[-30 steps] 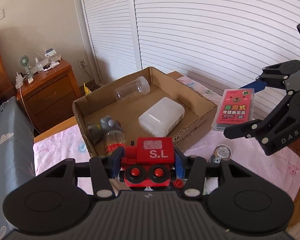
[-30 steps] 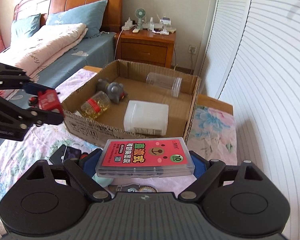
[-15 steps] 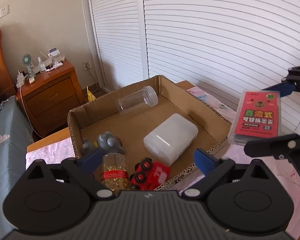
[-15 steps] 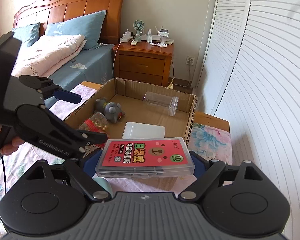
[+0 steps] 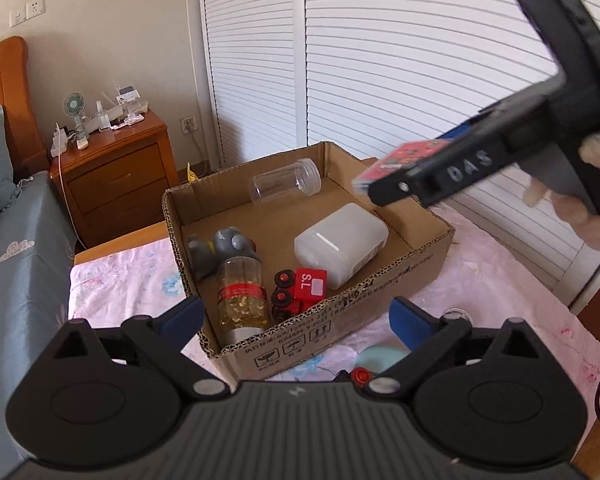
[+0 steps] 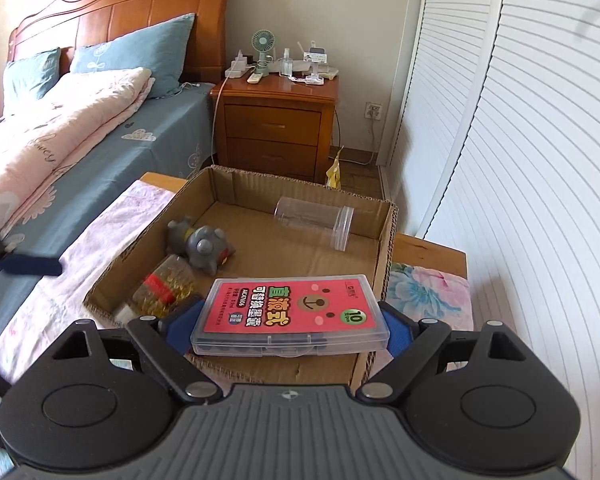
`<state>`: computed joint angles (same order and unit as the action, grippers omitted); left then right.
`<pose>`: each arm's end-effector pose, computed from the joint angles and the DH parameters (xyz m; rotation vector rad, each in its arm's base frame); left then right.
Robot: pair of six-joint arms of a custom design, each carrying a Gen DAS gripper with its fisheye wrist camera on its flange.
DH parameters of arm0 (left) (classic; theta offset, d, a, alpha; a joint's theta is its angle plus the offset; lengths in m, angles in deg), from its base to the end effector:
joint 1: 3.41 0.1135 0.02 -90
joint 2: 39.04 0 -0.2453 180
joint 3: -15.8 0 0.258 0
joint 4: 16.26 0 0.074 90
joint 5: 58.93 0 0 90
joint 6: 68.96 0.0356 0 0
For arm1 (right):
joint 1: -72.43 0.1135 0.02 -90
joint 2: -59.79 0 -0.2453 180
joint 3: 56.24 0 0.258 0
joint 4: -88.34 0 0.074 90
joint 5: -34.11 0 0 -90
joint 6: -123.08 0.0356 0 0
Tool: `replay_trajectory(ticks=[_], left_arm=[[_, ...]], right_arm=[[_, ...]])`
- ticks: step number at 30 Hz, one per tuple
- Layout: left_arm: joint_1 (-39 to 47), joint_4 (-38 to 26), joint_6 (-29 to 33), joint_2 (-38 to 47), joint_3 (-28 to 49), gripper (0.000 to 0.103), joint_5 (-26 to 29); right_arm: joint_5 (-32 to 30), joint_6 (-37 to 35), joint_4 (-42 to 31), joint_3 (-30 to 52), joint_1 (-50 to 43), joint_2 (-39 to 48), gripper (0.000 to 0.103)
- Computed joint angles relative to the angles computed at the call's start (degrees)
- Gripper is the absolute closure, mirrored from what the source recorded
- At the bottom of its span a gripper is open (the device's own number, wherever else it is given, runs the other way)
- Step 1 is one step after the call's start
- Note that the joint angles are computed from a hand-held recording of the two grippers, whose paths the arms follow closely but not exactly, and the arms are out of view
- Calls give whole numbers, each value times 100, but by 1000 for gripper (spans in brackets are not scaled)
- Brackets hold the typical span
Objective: Organize rigid objects
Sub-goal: 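Lower the red card box into the box and open the right tool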
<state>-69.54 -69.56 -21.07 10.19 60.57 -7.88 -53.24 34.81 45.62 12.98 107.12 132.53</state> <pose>0.0898 -0.1476 0.1932 0.2462 2.2762 -0.0613 0.2316 0.1583 0.2528 -0.6569 2.2989 0.2475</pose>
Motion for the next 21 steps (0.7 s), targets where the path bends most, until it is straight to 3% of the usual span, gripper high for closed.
replay_trajectory(ticks=[6,12,14,16,21], left_arm=[[-885,-625,-1017,-68,-15,4,-529],[-1476,-1149,-2090,-614,-266,4,-825],[-1581,-1382,-2414,-607,-274,4,-901],[-1658,-1569,-2635,-634,-296,4,-904],[-1744,-1795,-2923,-780,-382,4,-899]], right_arm=[[-179,372,103,910,-141,1199,11],[92,598,95,1696,-27,2091,11],[198,607,167,1833,11,2287,10],[283,692,189,1889,33,2376,1],[441,694,203,1723,128,2257,0]])
